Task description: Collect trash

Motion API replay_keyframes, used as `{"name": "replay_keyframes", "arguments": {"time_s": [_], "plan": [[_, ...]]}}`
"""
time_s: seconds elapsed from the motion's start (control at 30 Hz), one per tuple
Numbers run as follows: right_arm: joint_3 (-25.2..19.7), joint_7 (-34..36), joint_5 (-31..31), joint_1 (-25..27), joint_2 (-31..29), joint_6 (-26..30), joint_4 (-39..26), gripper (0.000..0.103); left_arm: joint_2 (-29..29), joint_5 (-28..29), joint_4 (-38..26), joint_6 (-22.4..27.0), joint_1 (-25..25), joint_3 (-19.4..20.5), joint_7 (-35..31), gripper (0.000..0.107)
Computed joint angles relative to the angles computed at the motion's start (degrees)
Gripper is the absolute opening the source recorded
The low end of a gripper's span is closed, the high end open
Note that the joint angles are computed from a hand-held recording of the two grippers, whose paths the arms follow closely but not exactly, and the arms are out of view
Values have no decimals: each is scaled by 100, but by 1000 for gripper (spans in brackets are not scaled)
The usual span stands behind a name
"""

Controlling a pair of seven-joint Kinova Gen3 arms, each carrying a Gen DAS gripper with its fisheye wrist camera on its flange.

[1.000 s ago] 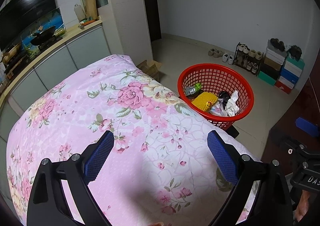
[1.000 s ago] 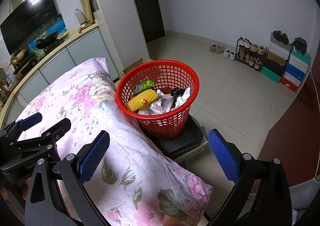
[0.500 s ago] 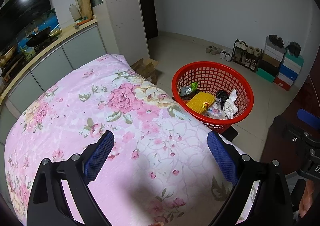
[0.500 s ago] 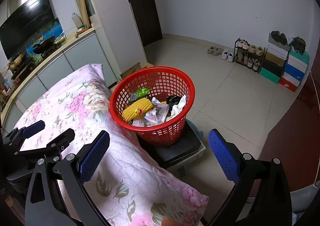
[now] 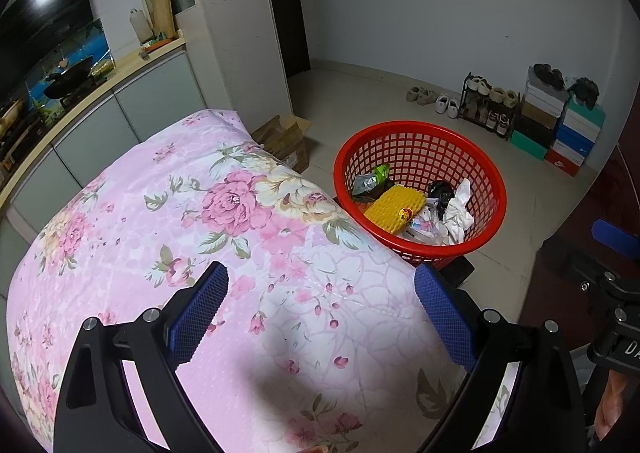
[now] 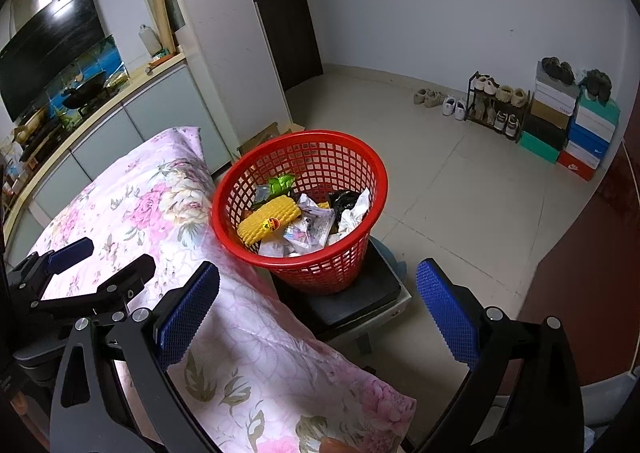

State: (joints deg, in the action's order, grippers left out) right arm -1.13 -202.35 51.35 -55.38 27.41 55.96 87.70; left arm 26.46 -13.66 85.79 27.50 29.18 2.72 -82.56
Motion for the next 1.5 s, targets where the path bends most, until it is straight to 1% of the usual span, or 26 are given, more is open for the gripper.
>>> {"name": "replay_keyframes", "arguments": {"time_s": [0.4, 1.17, 1.5], "plan": [[9, 120, -77, 30, 26, -35, -38, 96, 21, 19, -8, 5, 2, -4, -19, 91], [23, 83, -72, 14, 23, -58, -5, 96, 17, 38, 2, 1, -12, 13, -28, 91], [18, 83, -76, 21, 17, -60, 0, 96, 18, -38, 26, -14, 75, -31, 10, 91]]}}
